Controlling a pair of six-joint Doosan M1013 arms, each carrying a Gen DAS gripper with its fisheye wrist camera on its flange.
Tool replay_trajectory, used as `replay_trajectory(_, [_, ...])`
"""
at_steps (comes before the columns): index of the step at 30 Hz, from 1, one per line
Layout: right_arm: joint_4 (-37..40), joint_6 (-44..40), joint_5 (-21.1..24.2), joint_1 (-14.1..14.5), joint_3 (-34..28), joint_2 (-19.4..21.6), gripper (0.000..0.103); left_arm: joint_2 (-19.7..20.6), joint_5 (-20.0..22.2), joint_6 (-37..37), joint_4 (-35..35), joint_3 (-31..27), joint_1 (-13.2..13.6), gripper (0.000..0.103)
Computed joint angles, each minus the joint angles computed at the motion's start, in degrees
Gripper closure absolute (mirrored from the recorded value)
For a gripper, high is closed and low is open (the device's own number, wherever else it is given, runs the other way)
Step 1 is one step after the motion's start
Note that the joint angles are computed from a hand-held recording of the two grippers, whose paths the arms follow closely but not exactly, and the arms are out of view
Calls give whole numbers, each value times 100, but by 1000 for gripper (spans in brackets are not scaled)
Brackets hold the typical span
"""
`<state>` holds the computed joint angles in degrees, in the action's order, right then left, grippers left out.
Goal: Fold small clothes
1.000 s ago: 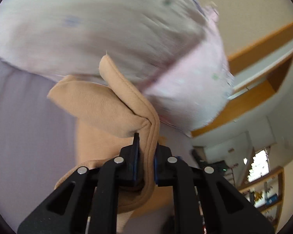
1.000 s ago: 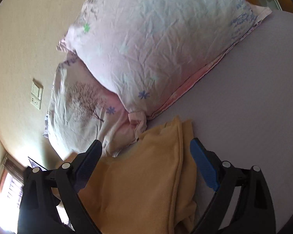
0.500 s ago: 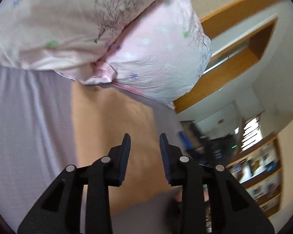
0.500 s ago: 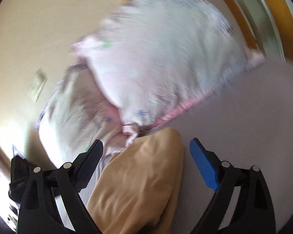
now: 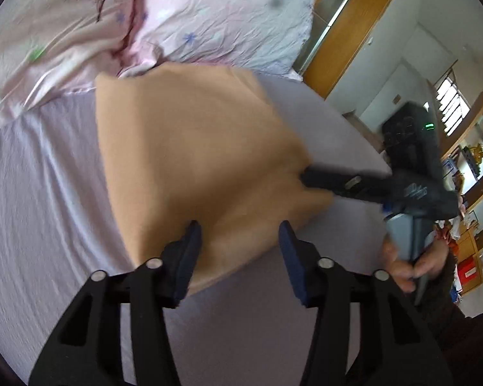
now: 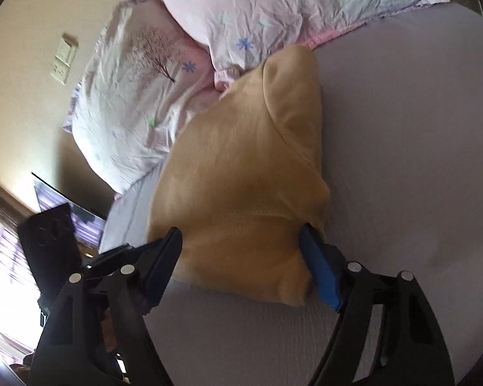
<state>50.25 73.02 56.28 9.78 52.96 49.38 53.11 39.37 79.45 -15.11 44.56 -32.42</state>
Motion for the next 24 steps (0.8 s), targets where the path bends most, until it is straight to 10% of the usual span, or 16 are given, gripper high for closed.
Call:
replay_trajectory(5, [85,80,-600,-97,62,-161,2,-430,-1419,-791,-334,813,243,35])
replay_trajectory(7, [-181,616,-178,-145,-445,135,3,-302,-1129,-1432,-110,584,348,35])
replay_trajectory(14, [-215,1216,919,-165,-1749,947,28,492,180,-1456,-1042,-655,553,35])
replay_trajectory(20, [454,891,1158,-175,-1844,1109,62,614,51,-1443,-1372,-767,558,61])
replay_trajectory(24, [811,538,1057,-119,-1708,1002,65,241,-564,-747,-2075,-25,616,71])
